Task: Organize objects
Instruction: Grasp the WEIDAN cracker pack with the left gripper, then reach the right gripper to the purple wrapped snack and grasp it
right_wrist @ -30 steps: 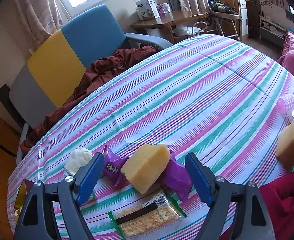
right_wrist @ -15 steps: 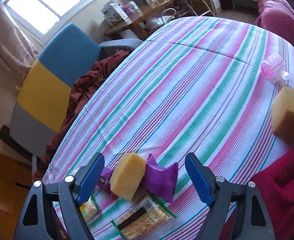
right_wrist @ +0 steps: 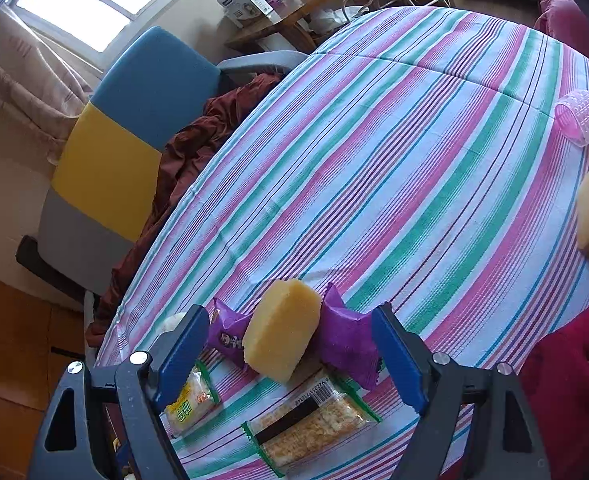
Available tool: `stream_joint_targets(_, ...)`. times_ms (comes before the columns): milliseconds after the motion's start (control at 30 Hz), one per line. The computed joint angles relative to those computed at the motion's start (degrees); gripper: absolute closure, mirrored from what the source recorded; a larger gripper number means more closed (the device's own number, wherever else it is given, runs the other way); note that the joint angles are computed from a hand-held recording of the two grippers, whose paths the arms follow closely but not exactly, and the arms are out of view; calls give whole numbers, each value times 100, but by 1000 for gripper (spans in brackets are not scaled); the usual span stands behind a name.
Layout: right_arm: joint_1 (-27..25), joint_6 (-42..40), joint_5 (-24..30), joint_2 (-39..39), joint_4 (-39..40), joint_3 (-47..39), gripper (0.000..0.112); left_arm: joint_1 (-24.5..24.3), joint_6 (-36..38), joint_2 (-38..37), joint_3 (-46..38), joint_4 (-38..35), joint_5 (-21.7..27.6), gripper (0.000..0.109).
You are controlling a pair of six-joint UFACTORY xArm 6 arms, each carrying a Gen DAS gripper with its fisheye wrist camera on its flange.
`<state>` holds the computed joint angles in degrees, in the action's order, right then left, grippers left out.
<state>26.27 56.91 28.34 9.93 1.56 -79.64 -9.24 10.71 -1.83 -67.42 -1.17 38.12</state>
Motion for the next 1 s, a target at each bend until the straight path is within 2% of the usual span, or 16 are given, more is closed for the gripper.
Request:
stream_joint_targets(333,-24,-439,-117,61,559,7,28,-160,411,1177,-1071,293,241,15)
stream_joint_targets(533,-31,-563,-129,94,736,-1,28,-183,644,1451,-1250,-13,257,15)
stream_joint_targets(600,-29,-527,-141,86,700,10,28,-151,695,1499,-1305,-332,327,20)
stream_joint_targets(633,-30,-512,-139,88,687,10,28,-122,716,1520,-1356,-566,437,26)
stream_joint_targets(700,-26,-444,-163,101,644,28,28,-145,626,1446,-1277,-540,406,36)
stream_joint_targets(767,-29,-339,-189,93,579,67,28,-212,600,1295,-1126,-503,389,52)
stream_joint_targets(833,-34,-200,-247,55,484,137,28,-302,423,1060,-856,-378,332,57)
stream_joint_targets(1000,-86,193,-414,-73,313,363,28,-385,38,299,167,-452,-124,57)
